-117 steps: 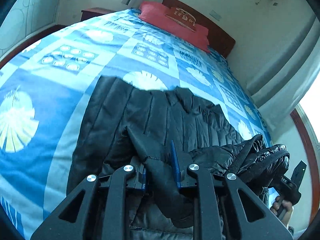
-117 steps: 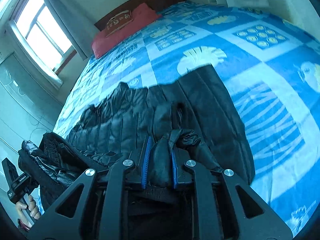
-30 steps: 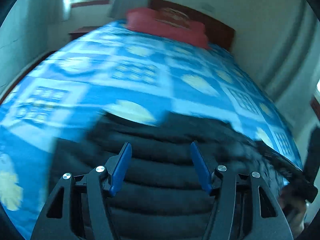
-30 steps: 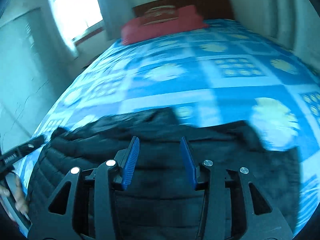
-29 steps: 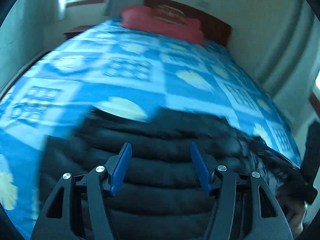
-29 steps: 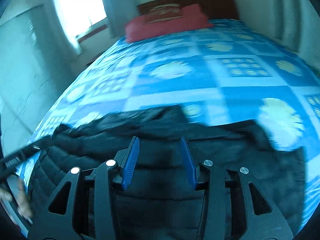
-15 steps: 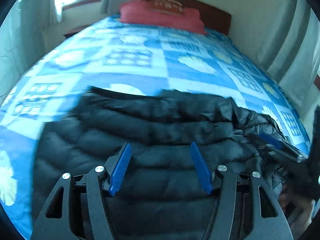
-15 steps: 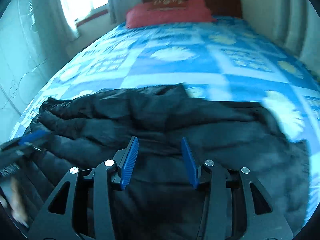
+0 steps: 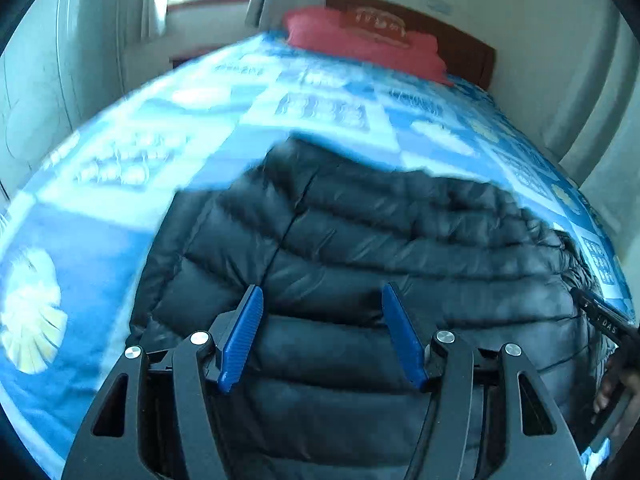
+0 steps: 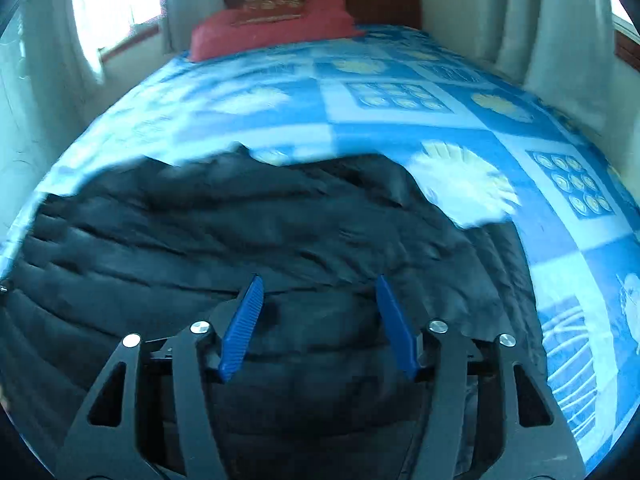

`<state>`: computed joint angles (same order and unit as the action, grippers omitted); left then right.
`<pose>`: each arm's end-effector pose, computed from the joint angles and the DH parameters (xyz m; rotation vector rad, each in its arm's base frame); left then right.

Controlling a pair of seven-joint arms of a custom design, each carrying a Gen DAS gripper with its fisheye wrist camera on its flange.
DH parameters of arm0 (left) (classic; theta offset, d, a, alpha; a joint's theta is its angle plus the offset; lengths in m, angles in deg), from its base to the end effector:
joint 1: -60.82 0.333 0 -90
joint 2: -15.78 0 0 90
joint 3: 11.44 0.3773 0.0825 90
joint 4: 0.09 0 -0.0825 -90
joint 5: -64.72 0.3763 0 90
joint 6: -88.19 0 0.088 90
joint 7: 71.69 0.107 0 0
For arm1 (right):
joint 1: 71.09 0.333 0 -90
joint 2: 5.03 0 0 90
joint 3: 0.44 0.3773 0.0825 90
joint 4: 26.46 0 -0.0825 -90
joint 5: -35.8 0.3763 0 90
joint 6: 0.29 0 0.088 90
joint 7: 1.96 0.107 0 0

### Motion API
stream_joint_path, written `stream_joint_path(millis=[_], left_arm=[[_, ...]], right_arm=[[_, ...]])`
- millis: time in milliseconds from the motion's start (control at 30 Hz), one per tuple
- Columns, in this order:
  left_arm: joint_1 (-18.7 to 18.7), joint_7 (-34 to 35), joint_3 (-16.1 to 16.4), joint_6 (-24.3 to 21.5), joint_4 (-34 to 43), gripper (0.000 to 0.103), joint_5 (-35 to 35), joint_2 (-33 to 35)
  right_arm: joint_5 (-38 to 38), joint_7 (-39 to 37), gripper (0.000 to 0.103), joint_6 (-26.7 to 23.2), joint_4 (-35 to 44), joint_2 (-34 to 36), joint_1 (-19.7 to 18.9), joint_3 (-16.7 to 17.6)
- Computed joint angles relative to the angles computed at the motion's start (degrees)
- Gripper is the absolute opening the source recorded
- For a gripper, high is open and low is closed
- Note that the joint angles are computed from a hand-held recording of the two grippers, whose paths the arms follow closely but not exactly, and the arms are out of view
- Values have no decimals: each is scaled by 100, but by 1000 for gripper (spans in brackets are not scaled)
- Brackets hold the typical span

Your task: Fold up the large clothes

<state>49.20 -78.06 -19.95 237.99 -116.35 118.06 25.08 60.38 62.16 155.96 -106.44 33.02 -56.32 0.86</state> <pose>0.5731 -0.2242 0.4730 -2.2758 1.1800 -0.6948 0.7765 0.2019 0.4425 -2.0405 1.3712 -0.3869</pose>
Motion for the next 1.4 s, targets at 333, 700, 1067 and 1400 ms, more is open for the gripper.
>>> stream_joint_path(millis=[333, 700, 1067, 1400], left_arm=[[-54, -758, -220, -180, -890, 62, -26, -1029], [-244, -2880, -811, -685, -2397, 74, -410, -2347], [98, -5684, -937, 410, -2410, 73, 1355, -1853], [-151, -5544, -850, 279, -2341, 28, 1473, -2004]], right_arm=[[1047, -838, 66, 393, -1588, -1229, -653, 409], [2567, -1475, 71, 380, -3211, -2165, -1228, 231], [3578, -1500, 71, 62, -3010, -1893, -1212, 305], [4455, -2316, 18, -492, -3097, -2132, -1338, 363]])
